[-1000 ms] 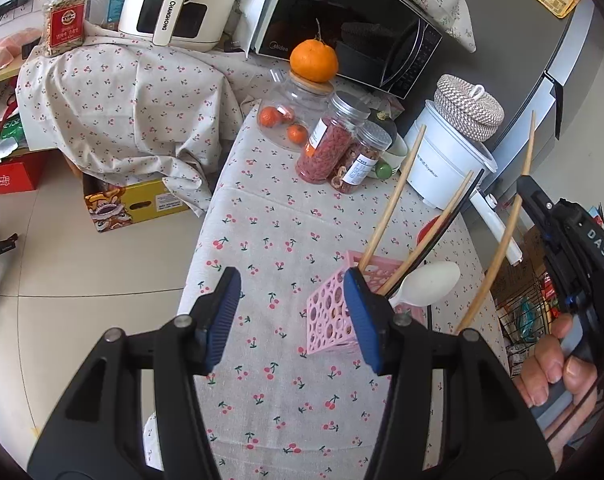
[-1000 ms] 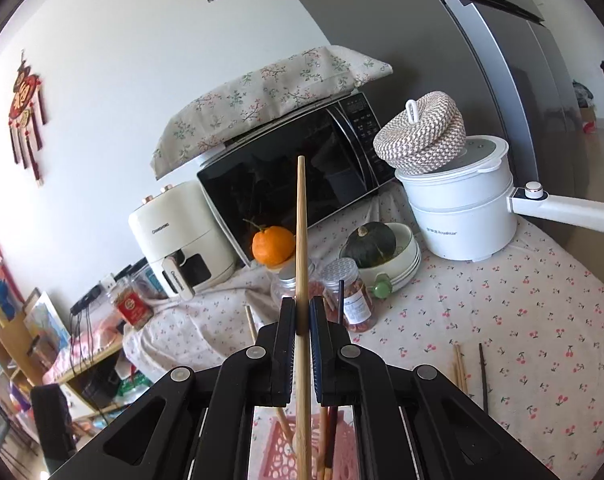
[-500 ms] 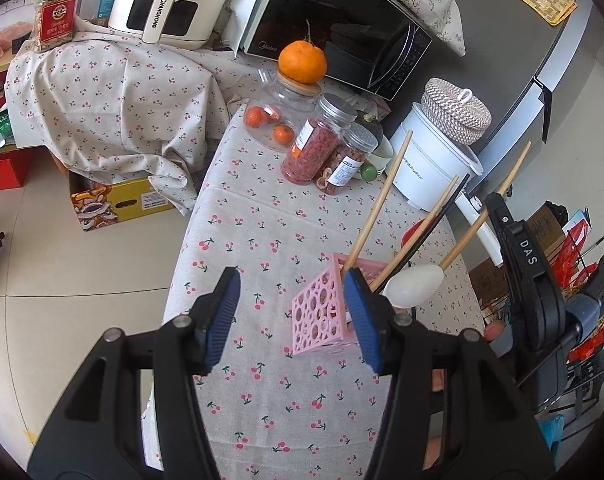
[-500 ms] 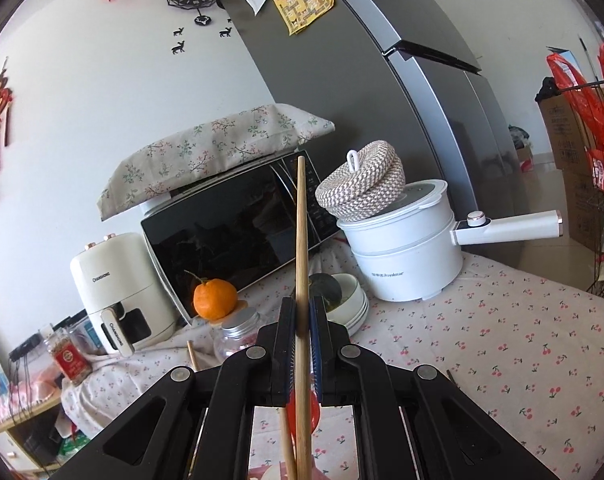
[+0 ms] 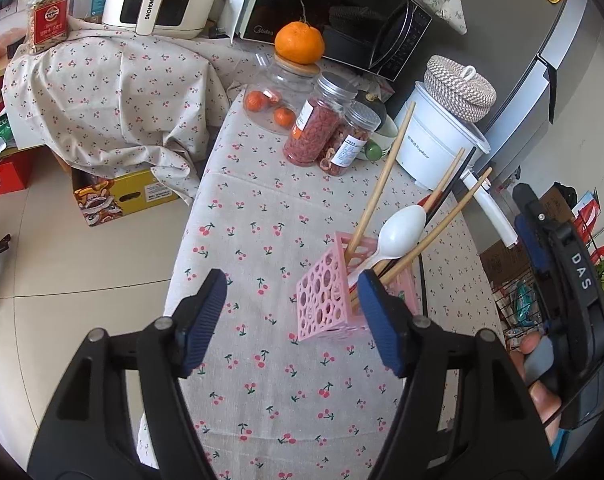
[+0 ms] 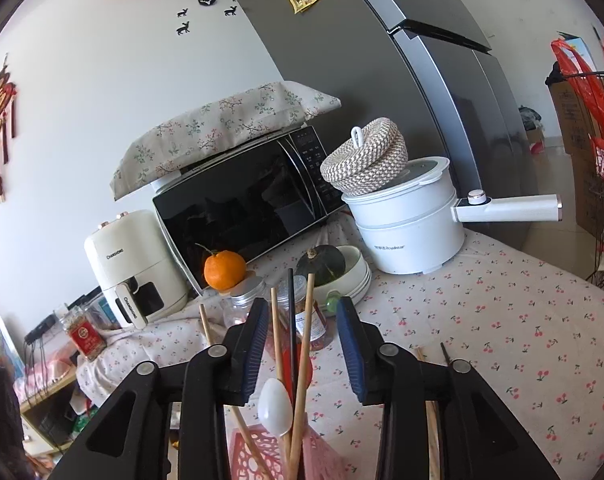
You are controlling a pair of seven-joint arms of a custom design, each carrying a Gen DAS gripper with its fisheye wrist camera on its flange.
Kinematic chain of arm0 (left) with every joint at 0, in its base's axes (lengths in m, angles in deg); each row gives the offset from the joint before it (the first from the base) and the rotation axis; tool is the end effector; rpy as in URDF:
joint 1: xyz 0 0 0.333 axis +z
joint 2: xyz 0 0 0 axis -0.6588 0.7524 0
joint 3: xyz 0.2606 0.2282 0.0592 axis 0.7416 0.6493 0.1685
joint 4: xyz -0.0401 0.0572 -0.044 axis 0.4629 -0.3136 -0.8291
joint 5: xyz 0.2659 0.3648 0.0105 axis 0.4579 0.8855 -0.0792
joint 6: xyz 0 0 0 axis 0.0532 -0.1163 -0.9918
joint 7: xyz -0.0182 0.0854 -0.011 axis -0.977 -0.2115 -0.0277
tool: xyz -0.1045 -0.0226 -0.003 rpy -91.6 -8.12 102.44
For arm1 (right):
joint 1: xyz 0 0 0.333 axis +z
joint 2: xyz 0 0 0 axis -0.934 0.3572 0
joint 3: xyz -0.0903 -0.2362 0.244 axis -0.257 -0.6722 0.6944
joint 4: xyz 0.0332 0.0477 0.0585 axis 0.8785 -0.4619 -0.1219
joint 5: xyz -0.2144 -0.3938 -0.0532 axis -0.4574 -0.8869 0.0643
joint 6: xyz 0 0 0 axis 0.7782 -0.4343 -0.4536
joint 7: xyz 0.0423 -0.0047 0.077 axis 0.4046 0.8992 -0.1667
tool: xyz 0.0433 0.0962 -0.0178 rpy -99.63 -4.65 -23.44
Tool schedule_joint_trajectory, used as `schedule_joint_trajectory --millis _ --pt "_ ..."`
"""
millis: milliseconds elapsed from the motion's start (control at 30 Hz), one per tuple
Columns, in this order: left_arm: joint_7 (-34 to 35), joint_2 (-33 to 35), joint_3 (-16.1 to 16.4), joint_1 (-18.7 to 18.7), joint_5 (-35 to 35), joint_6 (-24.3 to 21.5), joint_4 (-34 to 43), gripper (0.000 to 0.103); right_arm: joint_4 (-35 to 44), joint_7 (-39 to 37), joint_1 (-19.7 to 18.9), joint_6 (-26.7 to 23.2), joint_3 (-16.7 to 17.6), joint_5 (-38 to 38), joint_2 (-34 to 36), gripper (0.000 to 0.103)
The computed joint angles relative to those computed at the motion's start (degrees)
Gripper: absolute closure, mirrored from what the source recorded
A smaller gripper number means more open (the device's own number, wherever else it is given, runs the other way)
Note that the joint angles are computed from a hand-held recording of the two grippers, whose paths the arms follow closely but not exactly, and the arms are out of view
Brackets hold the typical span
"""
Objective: Organize utensils
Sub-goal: 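Lower the wooden chopstick into the pink holder and open the right gripper, then lower the right gripper onto a black chopstick and close on it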
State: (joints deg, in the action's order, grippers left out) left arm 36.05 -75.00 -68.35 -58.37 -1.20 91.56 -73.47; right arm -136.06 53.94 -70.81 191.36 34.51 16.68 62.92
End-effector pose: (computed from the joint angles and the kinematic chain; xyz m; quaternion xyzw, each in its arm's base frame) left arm 0.6180 -0.3281 0.6147 -0.7872 0.4951 -0.3290 0.1640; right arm 0.7011 0.2519 0.6226 -0.5571 0.5718 -0.2049 0.5664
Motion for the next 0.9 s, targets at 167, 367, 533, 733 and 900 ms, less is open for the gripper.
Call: schedule_joint_trajectory --millis 167,367,533,733,900 --pt "3.0 1.8 -0.6 -0.9 -1.8 -2.7 2.3 0.027 -0.8 -11.0 -14.2 -6.4 14.5 6.0 -1.4 0.039" --pt "6.8 4.1 -0.6 -3.3 -1.8 -6.5 5.8 0.022 -1.4 -18.1 -17.4 -14.0 14.2 12.2 -5.0 0.012" --pt "9.8 5.6 -0.7 -4.5 -3.5 -7.6 7.6 0.018 -0.4 -21.8 -16.1 -21.6 9.7 13.8 -6.1 0.003" --pt "13.7 8.8 -0.3 -6.2 -4.8 -11.5 11.6 0.004 2.7 -23.3 -12.4 -32.4 3.8 11.7 -4.7 0.000" --pt "16.0 10.6 0.3 -7.4 -5.0 -14.1 13.8 0.001 5.7 -23.7 -8.6 -38.9 -0.9 9.5 -2.0 0.000"
